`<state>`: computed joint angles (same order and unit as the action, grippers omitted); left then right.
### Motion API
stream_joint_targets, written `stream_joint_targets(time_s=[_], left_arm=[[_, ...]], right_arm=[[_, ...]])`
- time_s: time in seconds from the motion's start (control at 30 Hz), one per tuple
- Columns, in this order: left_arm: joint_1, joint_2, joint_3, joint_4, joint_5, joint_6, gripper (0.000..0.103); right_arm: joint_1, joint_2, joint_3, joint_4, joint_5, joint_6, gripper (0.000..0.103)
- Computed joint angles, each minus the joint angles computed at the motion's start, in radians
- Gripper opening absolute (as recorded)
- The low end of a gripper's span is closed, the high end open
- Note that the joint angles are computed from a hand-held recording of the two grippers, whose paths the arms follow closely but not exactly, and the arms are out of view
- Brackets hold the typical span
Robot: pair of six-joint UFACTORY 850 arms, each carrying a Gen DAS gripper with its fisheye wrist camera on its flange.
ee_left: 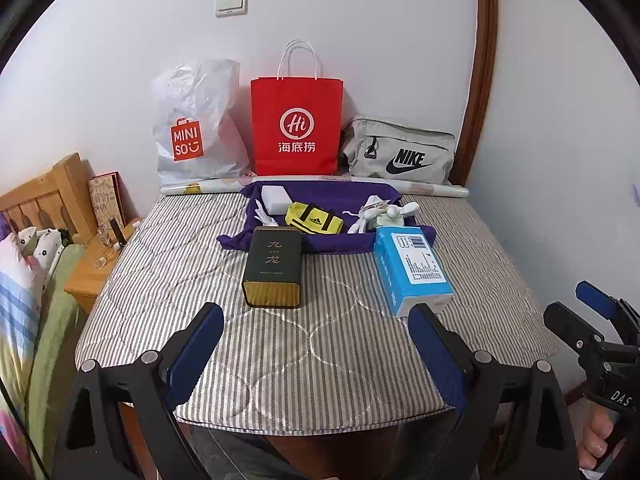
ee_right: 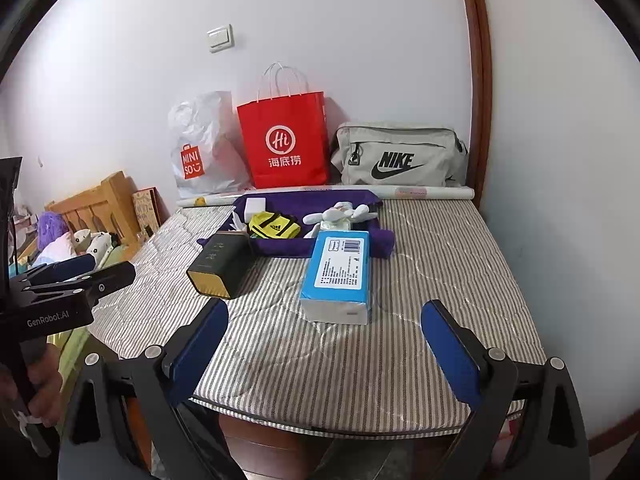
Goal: Organize soft objects
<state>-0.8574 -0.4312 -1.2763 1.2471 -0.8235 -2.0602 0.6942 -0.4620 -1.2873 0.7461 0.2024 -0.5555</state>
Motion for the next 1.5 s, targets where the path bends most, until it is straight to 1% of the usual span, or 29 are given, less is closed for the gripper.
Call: stream_joint_targets(time_s=[0.53, 1.5], left_arm=[[-0.004, 0.011, 0.014, 0.005, 0.000, -0.026, 0.094], [-0.009, 0.016, 0.021, 0.013, 0.000, -0.039, 0.094]], right_arm=[[0.014, 0.011, 0.009, 0.025, 0.004, -0.021, 0.096], [0.018, 0.016, 0.015, 0.017, 0.009, -0.013, 0.096]])
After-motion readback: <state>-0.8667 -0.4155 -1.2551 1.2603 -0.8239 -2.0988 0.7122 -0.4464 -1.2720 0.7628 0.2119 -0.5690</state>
